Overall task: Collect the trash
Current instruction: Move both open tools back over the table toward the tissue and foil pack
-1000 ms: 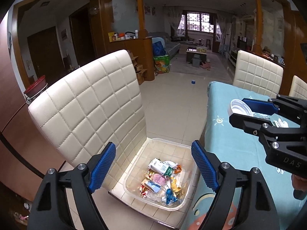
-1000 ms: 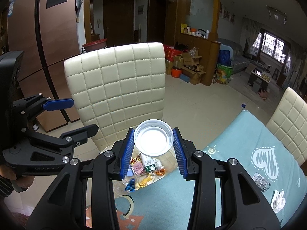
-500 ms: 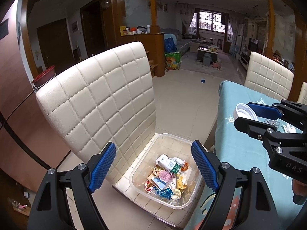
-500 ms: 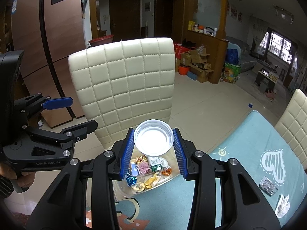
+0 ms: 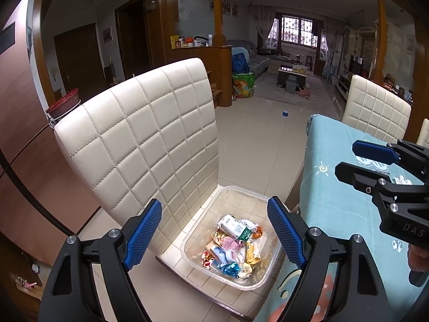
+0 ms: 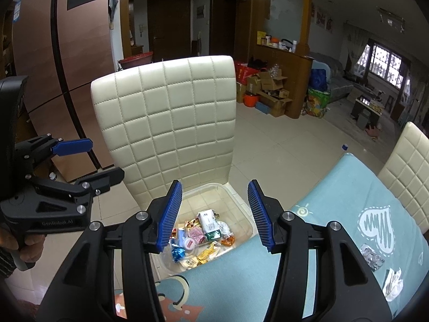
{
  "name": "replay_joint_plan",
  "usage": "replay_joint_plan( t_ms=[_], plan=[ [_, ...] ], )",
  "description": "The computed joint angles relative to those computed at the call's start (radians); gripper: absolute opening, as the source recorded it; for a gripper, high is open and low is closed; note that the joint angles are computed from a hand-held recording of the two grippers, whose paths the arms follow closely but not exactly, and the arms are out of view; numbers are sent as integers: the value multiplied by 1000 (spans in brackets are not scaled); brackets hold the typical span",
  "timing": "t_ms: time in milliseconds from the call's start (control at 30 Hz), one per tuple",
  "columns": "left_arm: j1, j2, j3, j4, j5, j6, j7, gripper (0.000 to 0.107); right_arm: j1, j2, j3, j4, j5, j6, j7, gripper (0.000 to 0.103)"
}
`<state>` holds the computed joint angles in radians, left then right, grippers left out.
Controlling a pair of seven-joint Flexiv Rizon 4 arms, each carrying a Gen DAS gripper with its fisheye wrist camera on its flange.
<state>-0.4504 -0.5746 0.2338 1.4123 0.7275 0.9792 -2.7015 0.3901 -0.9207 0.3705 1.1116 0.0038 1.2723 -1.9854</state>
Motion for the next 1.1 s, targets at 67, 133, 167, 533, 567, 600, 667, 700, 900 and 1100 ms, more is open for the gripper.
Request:
replay_joint_plan(
  t_ms=[67, 133, 167, 533, 567, 600, 667, 700, 900, 1100],
  plan=[
    [-1, 0, -3, -4, 0, 5, 2, 79, -4, 12, -8, 19, 3, 12, 7, 55],
    [-4, -2, -7, -10, -1, 7, 8, 79, -12, 27, -13, 45, 7, 29, 17, 57],
    [-5, -3, -9, -14, -2, 7, 13, 79, -14, 31, -15, 53, 7, 35, 24, 57],
    [-10, -87, -49, -112, -88, 58, 144, 79, -59, 123, -90, 242, -36, 142, 156, 57],
    [-10, -98, -51, -123, -104, 66, 160, 79, -63, 133, -105, 263, -44, 155, 177, 57],
    [-7, -115, -61, -143, -125, 77, 185, 79, -68, 139, -112, 271, -54, 158, 195, 57],
    [-8, -146, -70, -179, -165, 90, 233, 79, -75, 162, -146, 313, -68, 181, 244, 57],
    [-9, -166, -77, -205, -186, 94, 264, 79, -80, 168, -156, 327, -76, 190, 263, 57],
    [-31, -283, -96, -373, -299, 93, 430, 79, -100, 208, -254, 402, -118, 240, 404, 57],
    [-44, -422, -120, -591, -421, 45, 581, 79, -136, 223, -318, 453, -164, 274, 510, 58]
  ],
)
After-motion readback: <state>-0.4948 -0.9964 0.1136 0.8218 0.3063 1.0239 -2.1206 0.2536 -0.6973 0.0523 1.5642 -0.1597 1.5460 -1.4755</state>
